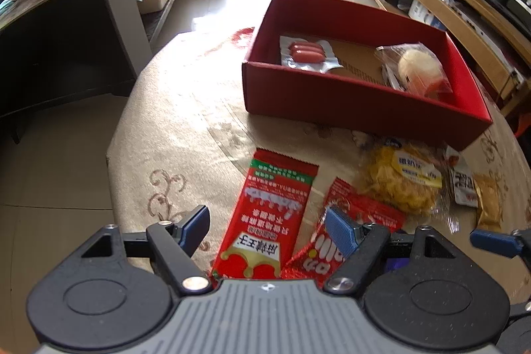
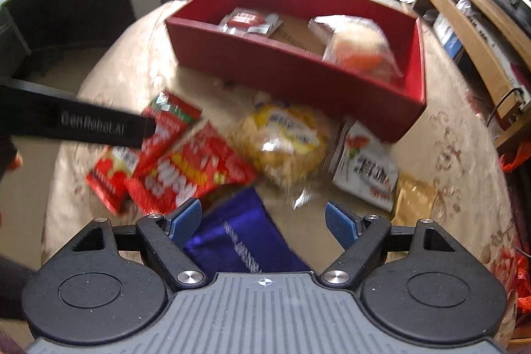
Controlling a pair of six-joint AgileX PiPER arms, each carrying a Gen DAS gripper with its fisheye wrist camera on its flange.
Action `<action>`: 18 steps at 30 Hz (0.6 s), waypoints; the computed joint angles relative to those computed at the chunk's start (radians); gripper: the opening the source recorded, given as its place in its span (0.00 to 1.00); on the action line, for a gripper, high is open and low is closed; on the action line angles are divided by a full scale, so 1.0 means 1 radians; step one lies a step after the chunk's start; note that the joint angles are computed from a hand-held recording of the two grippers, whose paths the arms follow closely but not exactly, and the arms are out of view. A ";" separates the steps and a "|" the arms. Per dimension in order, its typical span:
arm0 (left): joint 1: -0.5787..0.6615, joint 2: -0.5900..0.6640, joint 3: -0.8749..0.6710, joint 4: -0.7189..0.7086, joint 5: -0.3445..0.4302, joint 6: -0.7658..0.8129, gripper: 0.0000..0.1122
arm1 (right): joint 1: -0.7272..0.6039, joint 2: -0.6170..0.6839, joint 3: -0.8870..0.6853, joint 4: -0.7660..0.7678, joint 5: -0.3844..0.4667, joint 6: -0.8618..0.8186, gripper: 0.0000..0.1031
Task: Organize snacks
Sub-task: 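Move the left gripper to the red Trolli bag while the right reaches the purple wafer packet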
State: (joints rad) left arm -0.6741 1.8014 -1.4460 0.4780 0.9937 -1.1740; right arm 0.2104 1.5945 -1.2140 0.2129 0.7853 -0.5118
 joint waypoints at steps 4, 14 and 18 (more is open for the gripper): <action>-0.002 0.003 0.001 -0.020 -0.015 0.028 0.66 | -0.028 0.016 0.013 0.037 0.030 -0.106 0.84; -0.003 0.048 -0.039 -0.070 -0.026 0.111 0.66 | 0.010 0.066 0.027 0.016 0.042 -0.206 0.86; 0.002 0.066 -0.052 -0.083 -0.024 0.125 0.66 | 0.007 0.077 0.018 0.013 0.035 -0.182 0.81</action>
